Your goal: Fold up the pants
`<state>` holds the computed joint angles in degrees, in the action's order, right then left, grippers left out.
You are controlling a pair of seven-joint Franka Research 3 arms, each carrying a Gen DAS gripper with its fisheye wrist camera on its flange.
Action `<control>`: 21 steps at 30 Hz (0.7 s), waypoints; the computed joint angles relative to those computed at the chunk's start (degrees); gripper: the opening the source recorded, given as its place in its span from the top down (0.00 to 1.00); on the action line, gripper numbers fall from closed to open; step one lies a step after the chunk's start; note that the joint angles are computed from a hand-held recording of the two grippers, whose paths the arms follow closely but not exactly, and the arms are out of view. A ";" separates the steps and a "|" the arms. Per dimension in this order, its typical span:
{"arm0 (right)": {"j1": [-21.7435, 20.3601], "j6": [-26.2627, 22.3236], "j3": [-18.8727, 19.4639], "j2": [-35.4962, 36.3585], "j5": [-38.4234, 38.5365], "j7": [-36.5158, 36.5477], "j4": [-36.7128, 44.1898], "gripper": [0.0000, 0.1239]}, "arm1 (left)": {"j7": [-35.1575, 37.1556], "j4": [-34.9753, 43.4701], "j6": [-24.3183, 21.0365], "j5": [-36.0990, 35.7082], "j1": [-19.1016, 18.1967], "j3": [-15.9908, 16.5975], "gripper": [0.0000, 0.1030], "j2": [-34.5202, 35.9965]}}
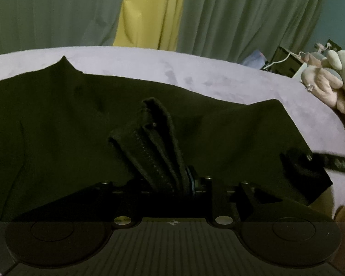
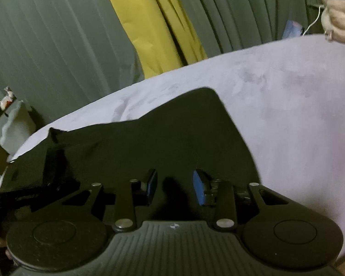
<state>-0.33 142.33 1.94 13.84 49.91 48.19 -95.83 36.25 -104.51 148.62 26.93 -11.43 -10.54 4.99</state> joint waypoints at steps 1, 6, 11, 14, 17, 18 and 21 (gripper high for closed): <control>0.62 0.51 -0.26 1.43 -2.00 1.29 1.90 0.73 | -0.11 0.12 0.27 -0.04 0.00 0.01 0.74 0.27; 3.87 1.30 -1.73 12.67 -16.07 12.66 17.18 0.73 | -0.61 -1.32 3.50 -1.24 0.51 0.31 0.72 0.35; 2.20 3.14 1.02 16.82 -18.71 15.04 21.70 0.71 | -0.36 -2.60 6.57 -3.96 1.15 0.41 0.76 0.20; 1.00 5.98 2.43 12.06 -17.07 12.34 14.42 0.68 | -0.59 -3.78 9.38 -4.49 1.48 0.60 0.86 -0.38; -1.40 7.38 4.42 5.47 -10.83 4.98 5.33 0.57 | -4.91 -5.22 13.19 0.49 1.41 1.31 0.88 -2.09; -1.53 7.58 4.33 3.61 -9.13 3.23 3.10 0.57 | -7.98 -5.63 14.67 4.86 1.43 1.72 0.88 -2.92; -1.27 4.89 2.90 -0.22 -5.16 2.35 0.23 0.56 | -16.87 -5.74 16.01 16.16 2.33 2.07 0.88 -4.70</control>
